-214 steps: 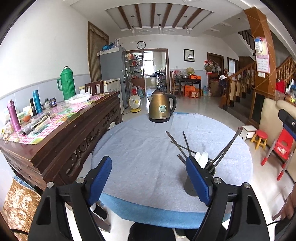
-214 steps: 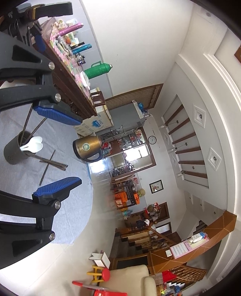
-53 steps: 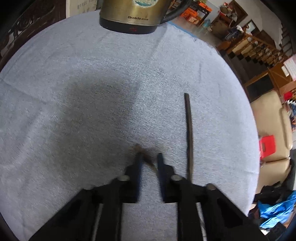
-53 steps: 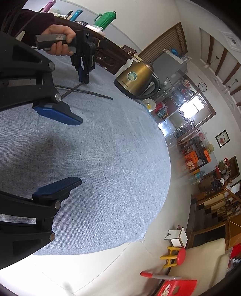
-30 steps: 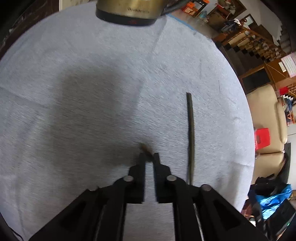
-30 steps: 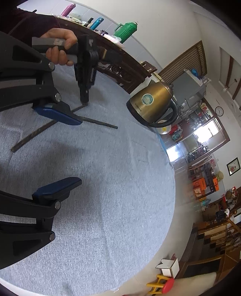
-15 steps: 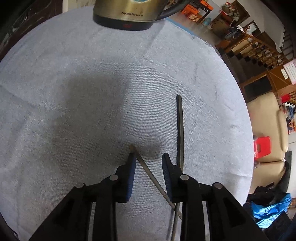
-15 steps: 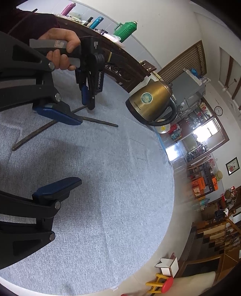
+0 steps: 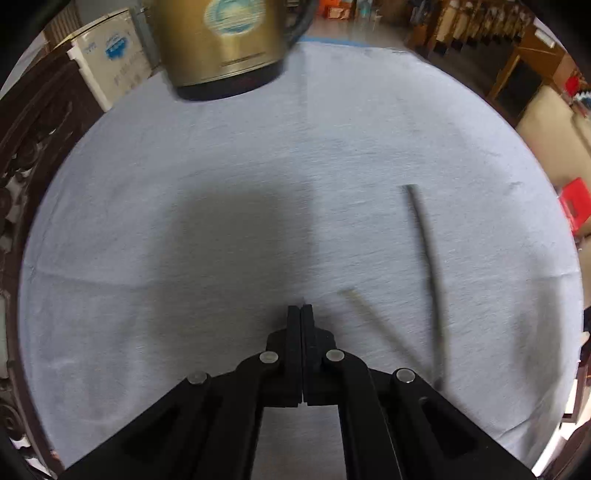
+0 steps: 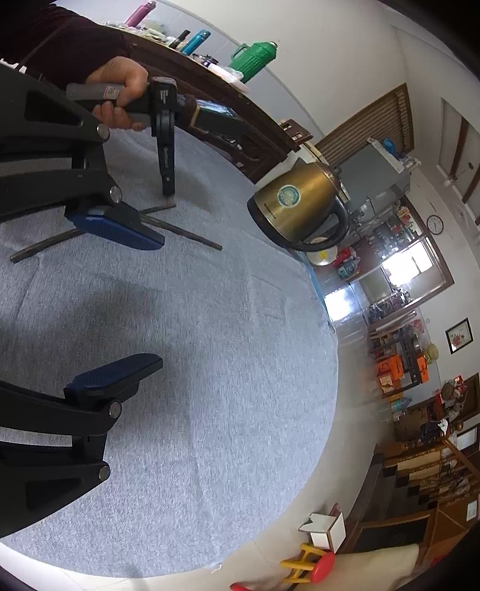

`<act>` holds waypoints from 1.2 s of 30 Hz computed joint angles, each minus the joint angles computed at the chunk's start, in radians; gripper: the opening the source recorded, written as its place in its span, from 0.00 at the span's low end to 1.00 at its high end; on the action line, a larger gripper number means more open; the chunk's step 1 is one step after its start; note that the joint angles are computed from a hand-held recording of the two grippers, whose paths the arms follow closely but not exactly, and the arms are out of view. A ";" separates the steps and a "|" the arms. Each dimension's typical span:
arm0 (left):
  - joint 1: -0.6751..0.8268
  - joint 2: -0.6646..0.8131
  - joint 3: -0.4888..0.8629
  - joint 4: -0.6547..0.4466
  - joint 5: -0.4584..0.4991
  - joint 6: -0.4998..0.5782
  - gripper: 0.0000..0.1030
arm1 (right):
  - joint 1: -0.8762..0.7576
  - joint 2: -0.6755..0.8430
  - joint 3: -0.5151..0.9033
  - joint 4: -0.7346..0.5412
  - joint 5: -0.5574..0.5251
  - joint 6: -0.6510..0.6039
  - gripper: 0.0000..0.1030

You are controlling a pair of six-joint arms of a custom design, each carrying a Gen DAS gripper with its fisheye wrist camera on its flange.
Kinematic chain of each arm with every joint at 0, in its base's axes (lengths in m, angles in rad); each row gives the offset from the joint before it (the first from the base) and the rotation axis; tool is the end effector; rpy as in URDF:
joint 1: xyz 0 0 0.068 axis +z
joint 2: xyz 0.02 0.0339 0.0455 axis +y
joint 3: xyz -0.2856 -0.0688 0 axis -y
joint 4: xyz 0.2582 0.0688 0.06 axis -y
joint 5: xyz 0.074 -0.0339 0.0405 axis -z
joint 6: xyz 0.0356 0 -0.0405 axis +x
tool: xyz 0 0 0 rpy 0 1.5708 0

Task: Organize utensils

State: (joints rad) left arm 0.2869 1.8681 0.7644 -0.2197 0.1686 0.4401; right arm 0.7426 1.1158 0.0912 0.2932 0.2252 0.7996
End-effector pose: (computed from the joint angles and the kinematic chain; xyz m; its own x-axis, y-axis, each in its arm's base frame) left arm 0.2896 0.0792 0.0773 -0.9434 0.1596 -0.2909 0.1794 0.9828 -0.0429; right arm 0.1238 0.1029 0.1080 -0.7278 0.2807 -0.6257 -0.0212 0.9027 0.4297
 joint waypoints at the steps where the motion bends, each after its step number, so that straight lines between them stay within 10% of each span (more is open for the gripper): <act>1: 0.035 0.025 0.038 -0.053 0.050 0.009 0.00 | 0.000 0.023 0.007 0.017 -0.007 -0.005 0.60; 7: 0.096 0.101 0.153 -0.213 0.274 -0.081 0.00 | -0.036 0.167 0.056 0.135 -0.079 -0.007 0.60; 13: -0.023 0.110 0.098 -0.167 0.266 -0.248 0.33 | -0.007 0.119 0.060 0.094 -0.043 -0.012 0.60; 19: -0.117 0.047 -0.006 -0.005 0.205 -0.396 0.33 | -0.070 0.128 0.045 0.117 -0.089 -0.033 0.60; 22: -0.166 0.031 -0.038 0.063 0.117 -0.413 0.08 | -0.088 0.165 0.046 0.156 -0.102 -0.049 0.60; 36: -0.088 0.040 -0.004 0.020 0.062 -0.048 0.00 | -0.197 0.593 0.384 0.133 -0.339 -0.119 0.60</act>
